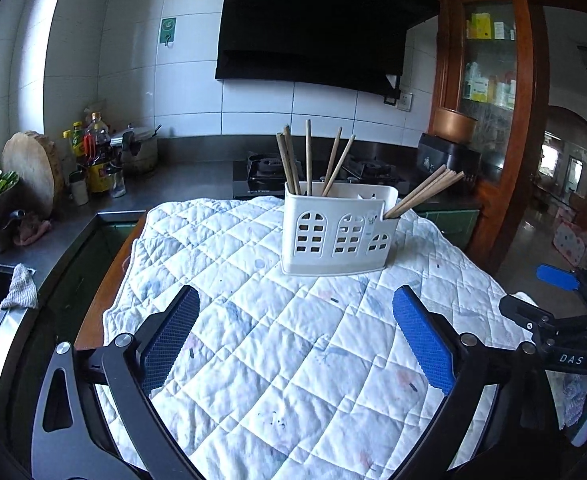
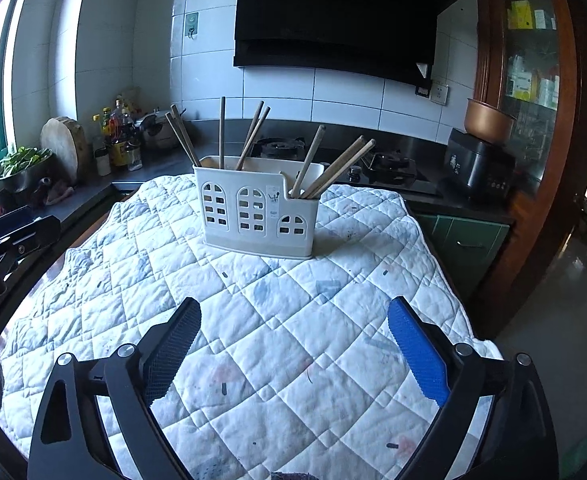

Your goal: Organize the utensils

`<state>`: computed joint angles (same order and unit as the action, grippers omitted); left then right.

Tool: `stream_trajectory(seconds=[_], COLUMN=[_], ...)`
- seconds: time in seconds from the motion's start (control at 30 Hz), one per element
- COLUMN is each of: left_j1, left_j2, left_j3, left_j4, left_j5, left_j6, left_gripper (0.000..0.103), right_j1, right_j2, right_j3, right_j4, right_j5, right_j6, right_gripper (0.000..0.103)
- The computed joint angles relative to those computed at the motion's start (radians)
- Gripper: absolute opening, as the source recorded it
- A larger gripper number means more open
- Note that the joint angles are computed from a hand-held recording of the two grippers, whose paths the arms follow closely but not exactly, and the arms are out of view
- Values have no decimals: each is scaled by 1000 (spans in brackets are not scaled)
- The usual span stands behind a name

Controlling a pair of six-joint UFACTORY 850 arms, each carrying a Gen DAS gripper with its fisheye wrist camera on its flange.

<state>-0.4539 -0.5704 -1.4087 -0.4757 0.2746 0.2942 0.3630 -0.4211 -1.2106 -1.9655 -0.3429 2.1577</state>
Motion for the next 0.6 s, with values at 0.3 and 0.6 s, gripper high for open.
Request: stream_trajectory(seconds=[0.3, 0.6], left_j1=[0, -9], left_j2=[16, 34], left_j3=[68, 116], left_j4=[-49, -127], left_j5=[6, 37], left_j6=[18, 122], left_gripper=[96, 96], right_j1=[28, 37], right_j2=[11, 21], right_j3=[66, 87], right_j4=[-15, 8], right_j5=[-42, -47], right_j6=[82, 98], right_gripper=[95, 96])
